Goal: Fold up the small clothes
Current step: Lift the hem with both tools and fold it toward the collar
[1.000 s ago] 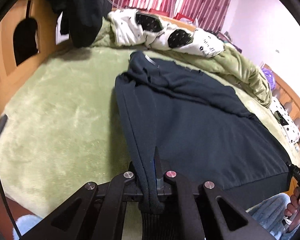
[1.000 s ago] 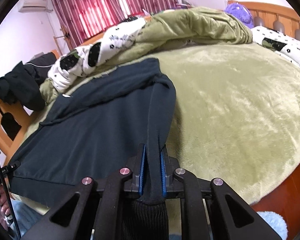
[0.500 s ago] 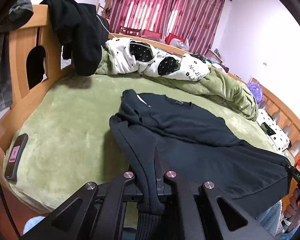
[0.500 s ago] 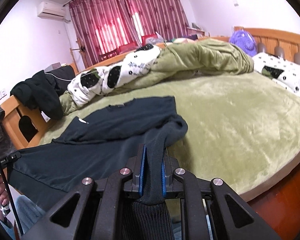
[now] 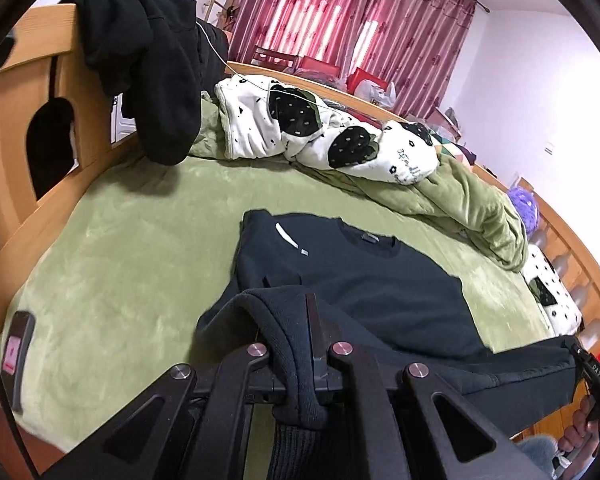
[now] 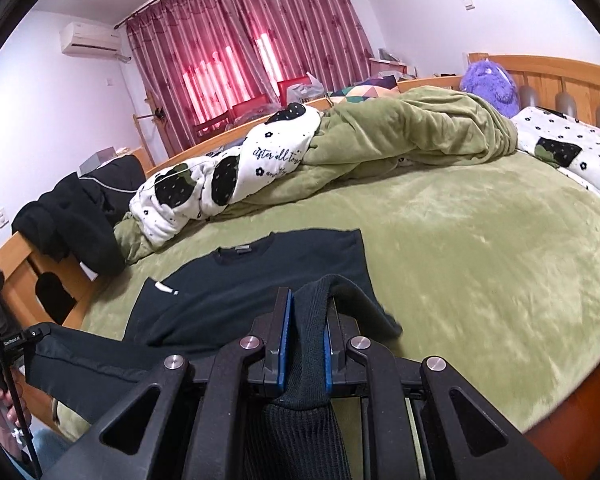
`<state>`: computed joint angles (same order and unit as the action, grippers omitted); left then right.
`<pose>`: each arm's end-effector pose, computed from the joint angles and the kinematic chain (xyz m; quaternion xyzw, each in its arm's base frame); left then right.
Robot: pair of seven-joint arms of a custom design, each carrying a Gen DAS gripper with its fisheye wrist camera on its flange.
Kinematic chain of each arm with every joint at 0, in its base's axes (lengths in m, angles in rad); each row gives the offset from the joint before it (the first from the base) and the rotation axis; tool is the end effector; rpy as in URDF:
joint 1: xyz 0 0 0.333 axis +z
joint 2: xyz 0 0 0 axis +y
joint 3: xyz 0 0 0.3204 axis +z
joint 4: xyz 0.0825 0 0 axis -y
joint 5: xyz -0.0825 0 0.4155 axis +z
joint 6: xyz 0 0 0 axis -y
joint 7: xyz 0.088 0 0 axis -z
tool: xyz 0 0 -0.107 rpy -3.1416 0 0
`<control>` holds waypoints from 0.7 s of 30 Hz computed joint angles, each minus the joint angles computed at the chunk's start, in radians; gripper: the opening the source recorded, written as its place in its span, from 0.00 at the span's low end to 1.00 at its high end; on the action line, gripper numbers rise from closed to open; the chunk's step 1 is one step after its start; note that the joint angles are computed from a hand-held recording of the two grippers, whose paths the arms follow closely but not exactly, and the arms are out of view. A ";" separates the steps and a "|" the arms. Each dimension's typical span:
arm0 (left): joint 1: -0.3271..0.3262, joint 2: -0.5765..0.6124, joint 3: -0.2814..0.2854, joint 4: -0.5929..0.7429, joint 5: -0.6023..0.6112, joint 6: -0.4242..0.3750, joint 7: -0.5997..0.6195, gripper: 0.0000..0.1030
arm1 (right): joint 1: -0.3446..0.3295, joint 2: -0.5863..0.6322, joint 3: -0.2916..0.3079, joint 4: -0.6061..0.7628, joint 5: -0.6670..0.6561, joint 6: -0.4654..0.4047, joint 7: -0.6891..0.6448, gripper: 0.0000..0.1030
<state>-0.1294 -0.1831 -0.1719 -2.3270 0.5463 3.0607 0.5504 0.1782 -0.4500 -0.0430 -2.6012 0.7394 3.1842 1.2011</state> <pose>0.5114 -0.2058 0.4993 -0.6872 0.5720 -0.3989 0.2034 0.4561 -0.0020 0.4977 -0.5330 0.6907 -0.2513 0.4192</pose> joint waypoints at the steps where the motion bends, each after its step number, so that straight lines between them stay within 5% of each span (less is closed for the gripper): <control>1: -0.005 0.045 0.007 0.042 -0.018 0.003 0.011 0.05 | 0.013 0.036 -0.017 0.033 -0.001 0.004 -0.008 0.13; 8: -0.012 0.284 0.004 0.310 -0.017 -0.115 0.063 0.05 | 0.012 0.294 -0.043 0.271 0.018 -0.013 -0.029 0.13; 21: -0.040 0.682 0.004 0.789 -0.055 -0.343 0.223 0.05 | -0.091 0.708 0.001 0.677 -0.097 -0.118 0.088 0.13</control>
